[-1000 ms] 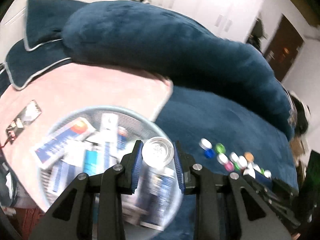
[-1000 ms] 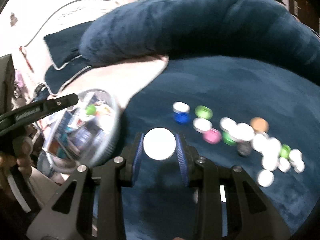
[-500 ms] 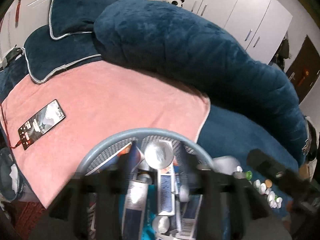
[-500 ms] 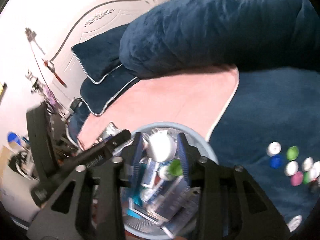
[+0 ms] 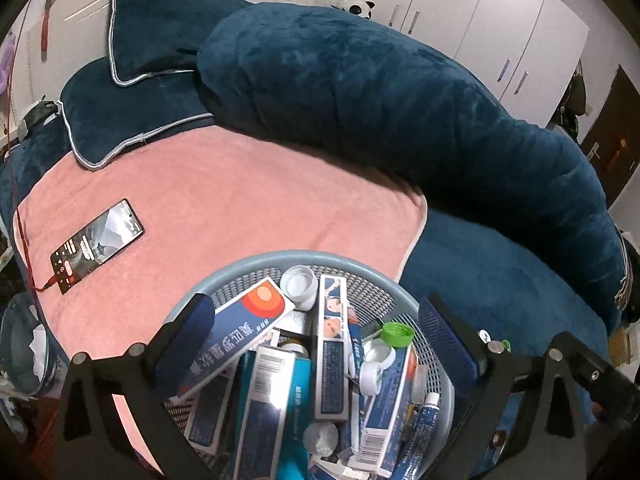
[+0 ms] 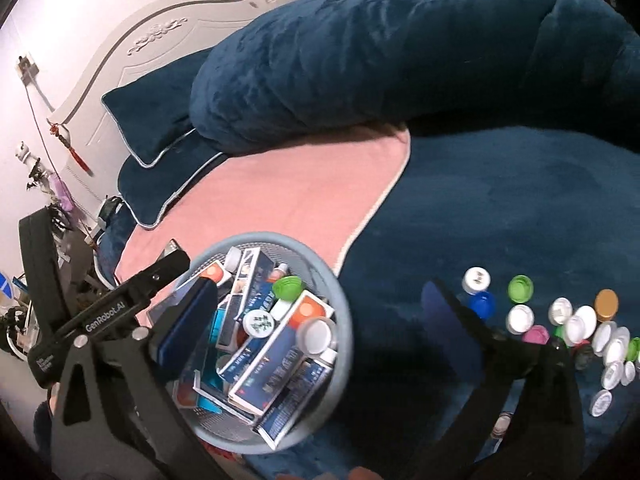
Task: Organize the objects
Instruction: 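Carry both caps over the mesh basket and open both grippers to drop them, then move both grippers back over the remaining caps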
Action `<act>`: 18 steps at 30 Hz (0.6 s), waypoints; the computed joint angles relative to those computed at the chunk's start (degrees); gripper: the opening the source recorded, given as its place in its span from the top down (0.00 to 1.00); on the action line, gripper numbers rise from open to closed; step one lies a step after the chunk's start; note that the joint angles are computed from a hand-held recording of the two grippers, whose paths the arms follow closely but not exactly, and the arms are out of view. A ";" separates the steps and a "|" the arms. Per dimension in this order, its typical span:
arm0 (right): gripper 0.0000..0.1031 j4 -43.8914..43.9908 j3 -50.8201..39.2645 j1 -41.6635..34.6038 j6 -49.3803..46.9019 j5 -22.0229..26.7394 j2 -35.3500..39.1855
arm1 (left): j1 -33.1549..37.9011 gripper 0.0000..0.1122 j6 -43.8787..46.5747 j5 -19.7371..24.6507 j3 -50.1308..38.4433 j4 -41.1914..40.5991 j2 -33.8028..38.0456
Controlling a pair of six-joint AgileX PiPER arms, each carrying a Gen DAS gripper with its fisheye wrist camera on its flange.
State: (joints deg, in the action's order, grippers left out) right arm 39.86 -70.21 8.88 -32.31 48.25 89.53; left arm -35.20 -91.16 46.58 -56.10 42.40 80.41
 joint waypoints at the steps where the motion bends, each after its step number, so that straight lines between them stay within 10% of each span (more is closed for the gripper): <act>1: 0.00 -0.36 -0.16 -0.36 0.17 0.31 -0.22 | -0.37 0.09 0.07 0.38 -0.30 -0.17 0.17; 18: 0.00 -0.60 2.07 -11.06 -5.12 4.78 -5.07 | -11.03 0.09 3.62 7.82 -15.42 -1.36 10.06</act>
